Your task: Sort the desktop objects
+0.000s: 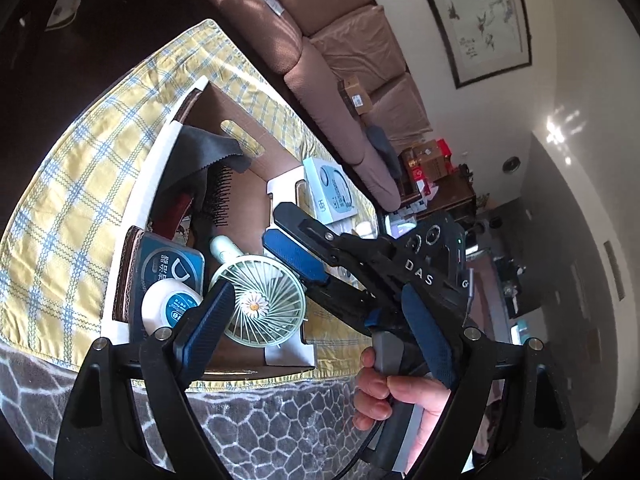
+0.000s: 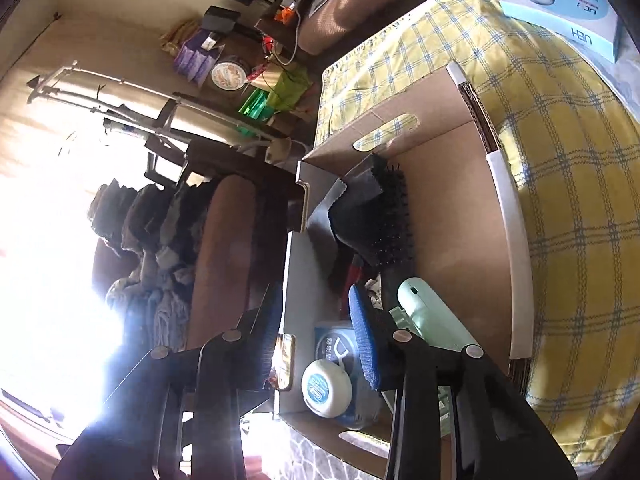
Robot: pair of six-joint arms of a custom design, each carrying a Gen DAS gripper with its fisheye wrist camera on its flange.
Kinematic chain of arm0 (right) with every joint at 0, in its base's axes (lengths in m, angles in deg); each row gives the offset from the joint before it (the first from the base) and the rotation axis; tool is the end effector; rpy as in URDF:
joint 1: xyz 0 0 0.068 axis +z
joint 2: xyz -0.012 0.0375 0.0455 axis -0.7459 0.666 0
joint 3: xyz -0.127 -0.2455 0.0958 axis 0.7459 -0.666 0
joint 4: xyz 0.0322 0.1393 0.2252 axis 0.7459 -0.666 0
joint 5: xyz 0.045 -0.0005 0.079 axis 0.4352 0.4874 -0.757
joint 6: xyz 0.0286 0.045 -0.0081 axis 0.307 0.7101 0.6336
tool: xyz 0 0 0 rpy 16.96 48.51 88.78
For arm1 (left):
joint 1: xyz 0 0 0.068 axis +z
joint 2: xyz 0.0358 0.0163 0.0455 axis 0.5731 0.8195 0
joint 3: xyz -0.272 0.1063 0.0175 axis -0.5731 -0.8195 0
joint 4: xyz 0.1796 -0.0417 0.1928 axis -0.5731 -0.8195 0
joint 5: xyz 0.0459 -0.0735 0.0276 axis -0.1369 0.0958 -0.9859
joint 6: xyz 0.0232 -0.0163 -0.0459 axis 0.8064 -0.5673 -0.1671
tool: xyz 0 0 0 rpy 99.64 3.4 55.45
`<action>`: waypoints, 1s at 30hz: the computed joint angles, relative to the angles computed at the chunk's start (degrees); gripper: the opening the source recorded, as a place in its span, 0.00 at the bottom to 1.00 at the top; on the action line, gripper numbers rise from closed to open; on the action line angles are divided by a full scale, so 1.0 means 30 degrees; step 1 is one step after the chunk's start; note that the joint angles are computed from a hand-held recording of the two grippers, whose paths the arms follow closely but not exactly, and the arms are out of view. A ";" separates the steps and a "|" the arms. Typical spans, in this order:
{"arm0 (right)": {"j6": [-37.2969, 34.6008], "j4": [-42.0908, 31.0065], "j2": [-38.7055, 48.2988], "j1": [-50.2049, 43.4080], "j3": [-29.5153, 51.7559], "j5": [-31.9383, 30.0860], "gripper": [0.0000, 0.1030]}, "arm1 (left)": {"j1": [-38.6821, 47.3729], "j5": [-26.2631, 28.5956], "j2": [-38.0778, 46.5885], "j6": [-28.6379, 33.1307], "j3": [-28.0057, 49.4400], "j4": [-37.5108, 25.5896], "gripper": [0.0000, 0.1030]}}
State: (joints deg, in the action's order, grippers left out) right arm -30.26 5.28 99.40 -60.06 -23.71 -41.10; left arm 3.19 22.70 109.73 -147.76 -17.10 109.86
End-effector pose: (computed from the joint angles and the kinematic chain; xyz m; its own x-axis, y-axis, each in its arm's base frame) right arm 0.2991 -0.0328 0.0420 -0.9473 0.1586 -0.2783 -0.1283 0.6082 0.7834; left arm 0.2304 -0.1590 0.0744 -0.8673 -0.4125 -0.2787 0.0429 0.4959 -0.8673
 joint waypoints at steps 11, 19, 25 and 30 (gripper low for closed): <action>-0.8755 -0.3386 -0.3197 0.1243 -0.0456 0.7080 0.55 | 0.0608 0.0722 0.0711 -0.0528 0.0046 0.0855 0.81; -1.4012 -1.3226 0.2402 0.3366 0.8430 1.1532 0.57 | 0.0649 0.0856 0.0144 -0.0216 -0.0209 0.0462 0.81; -1.6500 -1.4901 0.3503 0.4319 0.9158 1.2987 0.55 | 0.0817 0.1121 0.0587 -0.0452 0.0171 0.0778 0.81; -1.7647 -1.2020 0.0213 0.3764 0.5671 1.2646 0.27 | 0.0774 0.1319 0.1439 -0.0903 0.0545 0.1282 0.81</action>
